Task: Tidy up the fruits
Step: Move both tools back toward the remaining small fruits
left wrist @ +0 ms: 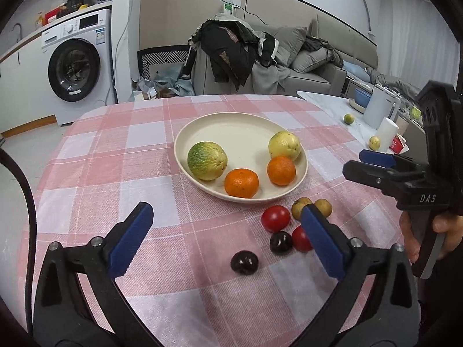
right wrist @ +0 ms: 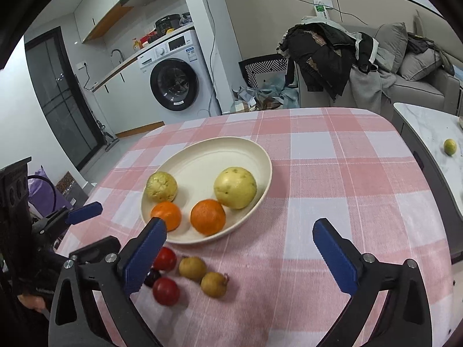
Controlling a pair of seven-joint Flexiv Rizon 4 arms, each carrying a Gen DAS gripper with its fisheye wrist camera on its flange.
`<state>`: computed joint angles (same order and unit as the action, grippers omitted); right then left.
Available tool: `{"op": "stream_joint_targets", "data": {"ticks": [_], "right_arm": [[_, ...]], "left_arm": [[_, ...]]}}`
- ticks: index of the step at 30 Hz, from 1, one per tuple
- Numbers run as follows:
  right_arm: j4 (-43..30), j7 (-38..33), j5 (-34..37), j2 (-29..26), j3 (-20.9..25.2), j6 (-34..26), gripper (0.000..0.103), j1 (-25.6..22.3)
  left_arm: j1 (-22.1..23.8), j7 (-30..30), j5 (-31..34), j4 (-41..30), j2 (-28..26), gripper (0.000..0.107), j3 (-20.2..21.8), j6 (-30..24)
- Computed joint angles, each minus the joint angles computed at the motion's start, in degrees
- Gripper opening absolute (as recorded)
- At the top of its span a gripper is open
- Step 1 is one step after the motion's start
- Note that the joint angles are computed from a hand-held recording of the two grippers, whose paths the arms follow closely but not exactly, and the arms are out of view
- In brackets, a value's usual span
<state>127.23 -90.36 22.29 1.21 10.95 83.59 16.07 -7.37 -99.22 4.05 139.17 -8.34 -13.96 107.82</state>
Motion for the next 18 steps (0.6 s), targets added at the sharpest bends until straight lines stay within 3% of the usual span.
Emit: {"op": "stream_joint_targets", "data": {"ticks": [3,8,12,16,18], "right_arm": [[1.33,-0.74,0.02,1.33,0.27,-0.01,0.103,0.22],[4.06,1.10,-1.49,3.50,-0.03,0.34,0.103,1.29],[5.82,2.39,-3.33,4.77,-0.41,0.18,0.103,2.31],[7.13,6.22,-9.14,4.46,0.10,0.99,0.103,2.11],[7.27,6.94,-10.19,4.31,-0.08,0.31,0.103,2.39]], "left_arm": [[-2.95,0.71,-1.18,1.54,0.99,0.102,3.21,1.12],[3.21,-3.14,3.39,2.88,1.61,0.101,-1.46,1.69],[-3.27,0.16,-0.22,3.19,0.94,0.102,3.86,2.08],[-2.41,0.14,1.41,2.85,0.93,0.101,3.01,0.79],[0.52,-0.41,2.60,2.86,0.94,0.101,0.10,0.10]]}}
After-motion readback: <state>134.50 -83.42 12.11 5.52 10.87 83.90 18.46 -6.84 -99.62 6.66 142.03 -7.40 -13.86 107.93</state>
